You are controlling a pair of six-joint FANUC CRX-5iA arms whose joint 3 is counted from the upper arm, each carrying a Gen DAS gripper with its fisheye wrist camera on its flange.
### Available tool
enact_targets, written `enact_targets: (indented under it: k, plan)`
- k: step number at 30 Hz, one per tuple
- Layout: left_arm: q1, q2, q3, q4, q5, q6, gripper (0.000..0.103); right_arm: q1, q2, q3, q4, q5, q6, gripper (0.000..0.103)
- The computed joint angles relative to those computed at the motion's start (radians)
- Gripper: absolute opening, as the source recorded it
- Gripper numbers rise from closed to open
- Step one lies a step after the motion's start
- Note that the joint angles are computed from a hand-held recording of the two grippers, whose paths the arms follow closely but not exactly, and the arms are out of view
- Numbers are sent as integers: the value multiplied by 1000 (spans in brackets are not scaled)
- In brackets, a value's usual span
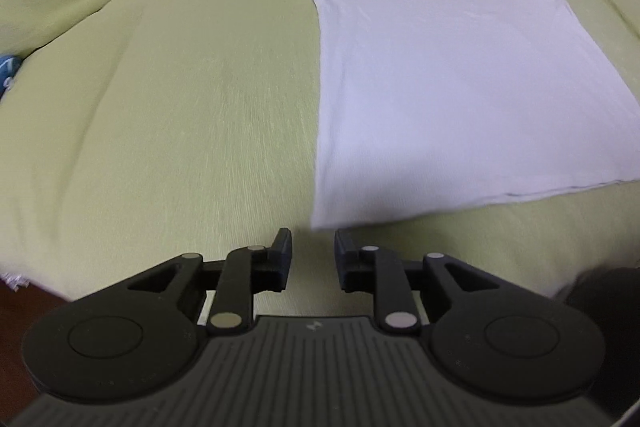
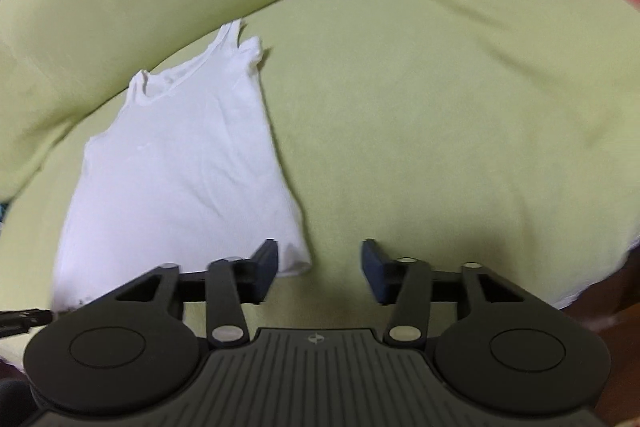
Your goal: Fold clothes
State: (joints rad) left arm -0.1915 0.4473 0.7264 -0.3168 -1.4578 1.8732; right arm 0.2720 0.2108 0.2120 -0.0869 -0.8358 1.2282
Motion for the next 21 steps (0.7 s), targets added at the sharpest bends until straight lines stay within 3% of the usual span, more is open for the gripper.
enact_targets:
  k: [2,5,10,21]
  plan:
    - [-28,6,39,-27,-43,22,26,12,-42,-35,26,13,-10,57]
    - [-71,-21,51,-61,-40,45,32,39,-99,-73,59,27,-14,70]
    - [-130,-70,48,-104,-22,77,39,101,-179,-135,132,58,-14,81]
    - [-205,-174,-28,-133,-22,151,53,192,-320,-245,220,86,-44,91]
